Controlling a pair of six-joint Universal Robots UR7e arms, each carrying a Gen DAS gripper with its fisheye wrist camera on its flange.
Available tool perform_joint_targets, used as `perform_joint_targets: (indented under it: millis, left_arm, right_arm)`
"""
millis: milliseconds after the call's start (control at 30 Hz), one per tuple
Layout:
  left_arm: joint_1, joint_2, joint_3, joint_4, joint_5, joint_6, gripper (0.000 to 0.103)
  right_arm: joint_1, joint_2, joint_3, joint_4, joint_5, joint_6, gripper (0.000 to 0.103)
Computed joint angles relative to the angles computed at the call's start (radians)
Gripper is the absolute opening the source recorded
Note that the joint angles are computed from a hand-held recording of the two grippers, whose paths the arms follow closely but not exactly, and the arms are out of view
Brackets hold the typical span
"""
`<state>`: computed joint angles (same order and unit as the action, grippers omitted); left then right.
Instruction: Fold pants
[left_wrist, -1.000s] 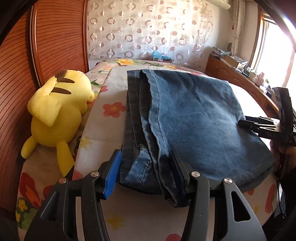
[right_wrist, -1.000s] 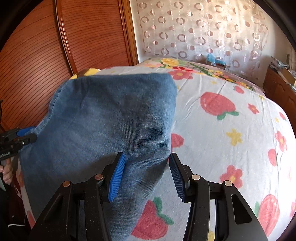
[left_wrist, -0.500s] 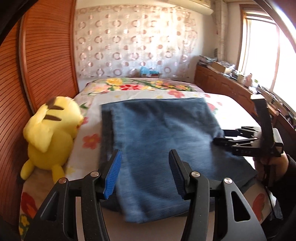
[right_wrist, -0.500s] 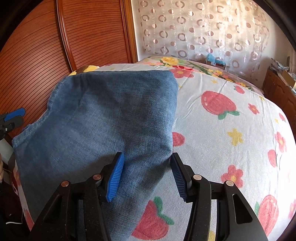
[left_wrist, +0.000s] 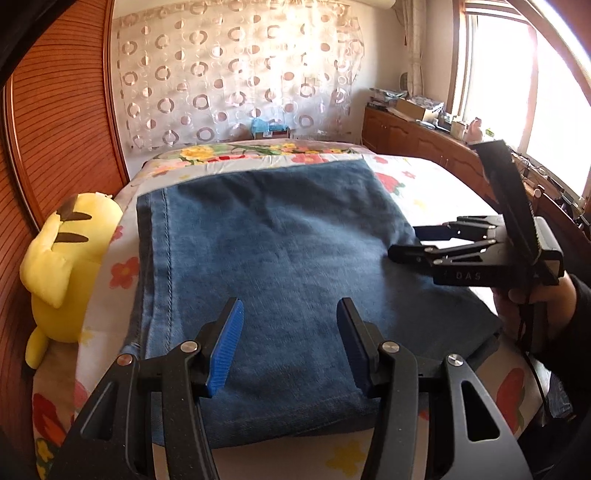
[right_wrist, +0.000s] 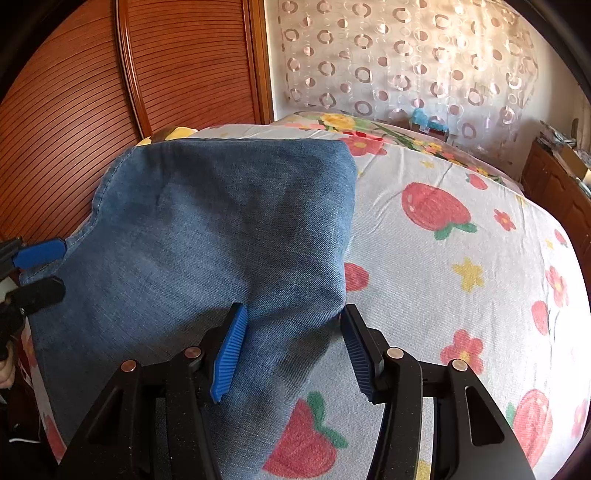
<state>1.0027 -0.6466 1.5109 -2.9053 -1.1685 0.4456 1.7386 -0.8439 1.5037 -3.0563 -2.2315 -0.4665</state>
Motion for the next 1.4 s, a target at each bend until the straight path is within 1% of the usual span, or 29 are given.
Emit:
perform_joint_targets:
  millis: [67, 167, 200, 267, 333, 433, 633, 967, 1067, 1133, 1200, 1233, 1267, 1300, 1367, 1400]
  left_arm:
    - [0.002, 0.001, 0.004, 0.002, 0.003, -0.003, 0.054]
    - [0.006, 0.005, 0.005, 0.008, 0.004, -0.01, 0.054]
    - [0.006, 0.006, 0.007, 0.003, 0.007, -0.005, 0.054]
    - [0.005, 0.004, 0.016, -0.008, 0.011, 0.008, 0.054]
    - [0.005, 0.002, 0.021, -0.01, 0.008, 0.007, 0.054]
    - [0.008, 0.001, 0.024, -0.01, 0.005, 0.005, 0.054]
    - [0.013, 0.005, 0.026, -0.016, 0.002, 0.022, 0.055]
    - [0.02, -0.007, 0.036, -0.015, -0.018, 0.013, 0.055]
    - [0.022, -0.008, 0.037, -0.02, -0.023, 0.008, 0.055]
    - [0.023, -0.009, 0.039, -0.023, -0.027, 0.004, 0.055]
    - [0.023, -0.009, 0.04, -0.026, -0.026, 0.008, 0.055]
    - [0.023, -0.009, 0.042, -0.031, -0.025, 0.01, 0.055]
    - [0.022, -0.009, 0.044, -0.035, -0.022, 0.012, 0.055]
    - [0.022, -0.006, 0.045, -0.04, -0.02, 0.014, 0.055]
    - [0.021, -0.005, 0.047, -0.046, -0.018, 0.019, 0.055]
    - [0.02, -0.003, 0.048, -0.05, -0.017, 0.02, 0.055]
  right_arm:
    - [0.002, -0.006, 0.008, 0.002, 0.002, 0.0, 0.054]
    - [0.002, -0.04, 0.028, 0.071, 0.035, 0.075, 0.054]
    - [0.004, -0.049, 0.038, 0.075, 0.043, 0.082, 0.054]
    - [0.014, -0.061, 0.063, 0.072, 0.034, 0.084, 0.055]
    - [0.018, -0.078, 0.088, 0.085, 0.033, 0.106, 0.055]
    - [0.02, -0.109, 0.127, 0.095, 0.05, 0.135, 0.059]
    - [0.023, -0.144, 0.186, 0.082, 0.036, 0.184, 0.06]
    - [0.02, -0.146, 0.198, 0.065, 0.066, 0.191, 0.06]
    - [0.01, -0.147, 0.2, 0.06, 0.105, 0.191, 0.06]
    - [0.009, -0.143, 0.192, 0.063, 0.108, 0.187, 0.06]
    - [0.008, -0.138, 0.192, 0.05, 0.108, 0.179, 0.055]
    - [0.008, -0.136, 0.193, 0.043, 0.109, 0.177, 0.049]
    - [0.01, -0.133, 0.191, 0.037, 0.103, 0.176, 0.039]
    - [0.011, -0.132, 0.193, 0.032, 0.102, 0.174, 0.037]
    - [0.011, -0.136, 0.198, 0.023, 0.109, 0.177, 0.026]
    - [0.008, -0.139, 0.203, 0.013, 0.12, 0.177, 0.024]
